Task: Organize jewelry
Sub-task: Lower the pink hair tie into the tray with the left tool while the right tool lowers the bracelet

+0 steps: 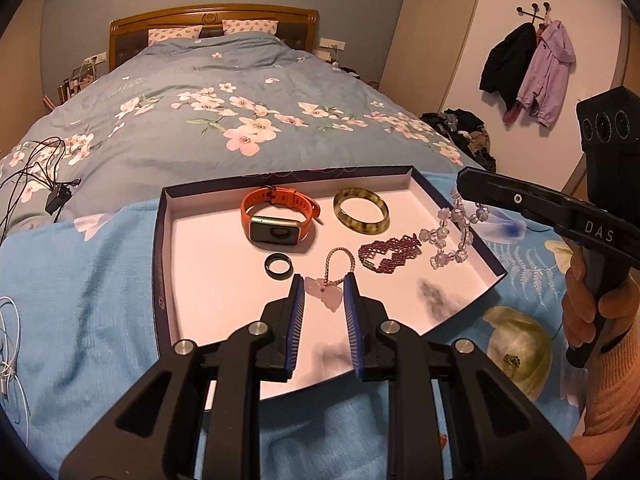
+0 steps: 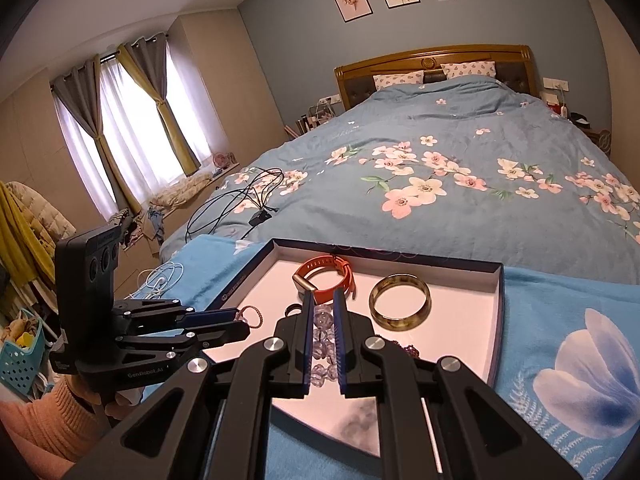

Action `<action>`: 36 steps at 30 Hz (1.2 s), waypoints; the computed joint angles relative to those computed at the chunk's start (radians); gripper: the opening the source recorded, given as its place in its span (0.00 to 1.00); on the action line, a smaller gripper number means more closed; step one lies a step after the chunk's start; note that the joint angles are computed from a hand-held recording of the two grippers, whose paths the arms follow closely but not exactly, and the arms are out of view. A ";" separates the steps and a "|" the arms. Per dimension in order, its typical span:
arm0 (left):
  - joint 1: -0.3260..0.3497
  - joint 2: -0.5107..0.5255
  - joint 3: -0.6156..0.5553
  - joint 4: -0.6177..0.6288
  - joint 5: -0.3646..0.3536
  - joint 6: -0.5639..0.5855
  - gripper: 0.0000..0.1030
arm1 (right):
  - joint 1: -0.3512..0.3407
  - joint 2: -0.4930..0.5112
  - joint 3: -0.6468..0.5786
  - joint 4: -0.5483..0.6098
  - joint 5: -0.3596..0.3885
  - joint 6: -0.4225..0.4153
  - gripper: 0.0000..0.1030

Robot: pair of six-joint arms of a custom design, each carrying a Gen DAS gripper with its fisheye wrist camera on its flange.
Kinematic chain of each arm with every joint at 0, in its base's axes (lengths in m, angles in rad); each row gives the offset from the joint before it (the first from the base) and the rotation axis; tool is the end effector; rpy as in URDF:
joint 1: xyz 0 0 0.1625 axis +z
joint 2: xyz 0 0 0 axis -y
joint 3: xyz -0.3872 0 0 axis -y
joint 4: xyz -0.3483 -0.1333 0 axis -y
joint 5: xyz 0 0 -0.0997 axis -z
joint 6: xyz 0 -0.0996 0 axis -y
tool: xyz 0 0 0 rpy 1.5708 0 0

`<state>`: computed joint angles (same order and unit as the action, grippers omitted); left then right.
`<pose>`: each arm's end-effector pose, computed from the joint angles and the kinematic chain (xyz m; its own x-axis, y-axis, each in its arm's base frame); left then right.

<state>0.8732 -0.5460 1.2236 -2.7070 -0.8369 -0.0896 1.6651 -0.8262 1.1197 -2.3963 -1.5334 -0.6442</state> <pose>-0.3121 -0.6837 0.1230 -0.8081 0.1873 -0.5585 0.5057 0.7068 -0.4947 0.2054 -0.7161 0.3113 -0.7453 -0.6056 0.2789 -0.6613 0.6182 -0.4249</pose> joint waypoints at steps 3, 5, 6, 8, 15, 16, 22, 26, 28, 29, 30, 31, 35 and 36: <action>0.004 0.006 -0.010 0.005 0.003 0.001 0.20 | 0.001 0.013 -0.017 0.009 -0.002 0.002 0.08; 0.006 0.013 -0.021 0.009 0.006 0.002 0.20 | 0.000 0.018 -0.023 0.014 -0.003 0.001 0.08; 0.006 0.015 -0.024 0.012 0.007 0.001 0.20 | 0.001 0.021 -0.026 0.015 -0.006 0.001 0.08; 0.008 0.021 -0.034 0.015 0.009 0.004 0.20 | 0.001 0.025 -0.030 0.018 -0.009 0.000 0.08; 0.015 0.033 -0.058 0.038 0.019 0.002 0.20 | 0.003 0.037 -0.044 0.022 -0.011 0.001 0.08; 0.016 0.035 -0.061 0.042 0.021 0.001 0.20 | 0.003 0.037 -0.045 0.024 -0.013 0.001 0.08; 0.022 0.054 -0.095 0.074 0.032 -0.005 0.20 | 0.006 0.064 -0.078 0.038 -0.029 0.004 0.08; 0.026 0.063 -0.110 0.085 0.034 -0.008 0.20 | 0.005 0.078 -0.096 0.045 -0.031 0.008 0.08; 0.028 0.069 -0.120 0.095 0.034 -0.009 0.20 | 0.004 0.084 -0.106 0.052 -0.031 0.010 0.08; 0.028 0.072 -0.124 0.098 0.036 -0.009 0.20 | 0.004 0.087 -0.110 0.052 -0.033 0.010 0.08; 0.028 0.075 -0.130 0.103 0.036 -0.008 0.20 | 0.004 0.090 -0.115 0.055 -0.033 0.010 0.08; 0.028 0.079 -0.137 0.108 0.036 -0.006 0.20 | 0.003 0.092 -0.116 0.057 -0.032 0.009 0.08; 0.033 0.095 -0.166 0.136 0.039 -0.008 0.20 | 0.003 0.106 -0.131 0.056 -0.041 0.011 0.08; 0.034 0.100 -0.174 0.142 0.042 -0.007 0.20 | 0.004 0.108 -0.132 0.056 -0.047 0.014 0.08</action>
<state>0.9068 -0.4463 1.0495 -2.5648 -0.7945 -0.0966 1.6691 -0.7186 0.9876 -2.3402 -1.5804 -0.6302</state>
